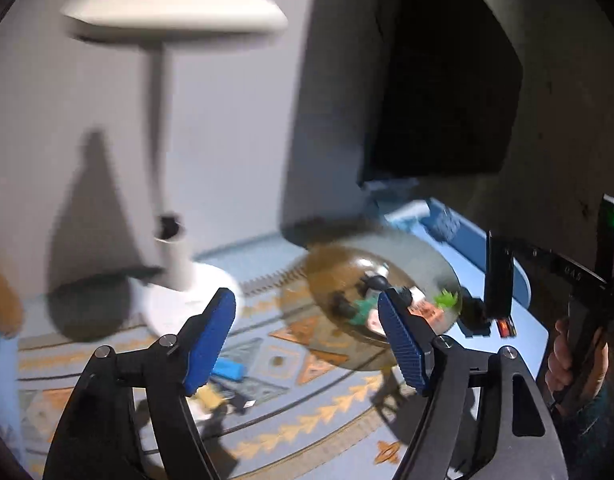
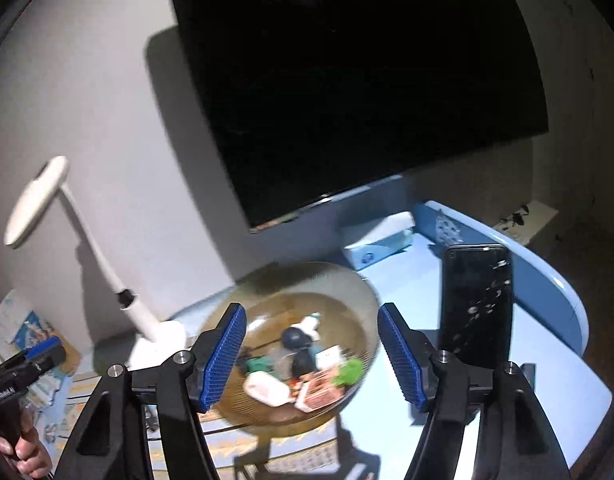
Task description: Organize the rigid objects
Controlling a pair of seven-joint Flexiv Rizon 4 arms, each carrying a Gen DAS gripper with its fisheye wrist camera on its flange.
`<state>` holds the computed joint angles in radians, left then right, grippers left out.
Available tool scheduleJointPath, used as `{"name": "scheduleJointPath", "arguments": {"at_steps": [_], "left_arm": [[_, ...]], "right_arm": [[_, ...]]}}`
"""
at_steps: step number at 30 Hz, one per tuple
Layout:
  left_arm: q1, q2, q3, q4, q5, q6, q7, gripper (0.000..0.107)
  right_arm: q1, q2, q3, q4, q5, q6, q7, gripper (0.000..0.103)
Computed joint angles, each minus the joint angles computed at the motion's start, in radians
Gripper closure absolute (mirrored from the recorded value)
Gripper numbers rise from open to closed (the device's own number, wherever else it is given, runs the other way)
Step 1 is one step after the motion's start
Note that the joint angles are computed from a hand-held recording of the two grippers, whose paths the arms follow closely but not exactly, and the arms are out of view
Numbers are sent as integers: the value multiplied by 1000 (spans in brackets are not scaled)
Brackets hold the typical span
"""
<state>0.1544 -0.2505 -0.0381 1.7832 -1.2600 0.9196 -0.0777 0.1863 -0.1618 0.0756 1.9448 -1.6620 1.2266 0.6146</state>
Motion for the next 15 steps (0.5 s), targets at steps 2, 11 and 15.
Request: {"name": "scheduleJointPath", "arguments": {"at_steps": [2, 11, 15], "left_arm": [[16, 32, 17, 27, -44, 10, 38, 34], [76, 102, 100, 94, -178, -18, 121, 34], [102, 93, 119, 110, -157, -39, 113, 34]], "right_arm": [[12, -2, 9, -13, 0, 9, -8, 30], [116, -74, 33, -87, 17, 28, -49, 25], [165, -146, 28, -129, 37, 73, -63, 25]]}}
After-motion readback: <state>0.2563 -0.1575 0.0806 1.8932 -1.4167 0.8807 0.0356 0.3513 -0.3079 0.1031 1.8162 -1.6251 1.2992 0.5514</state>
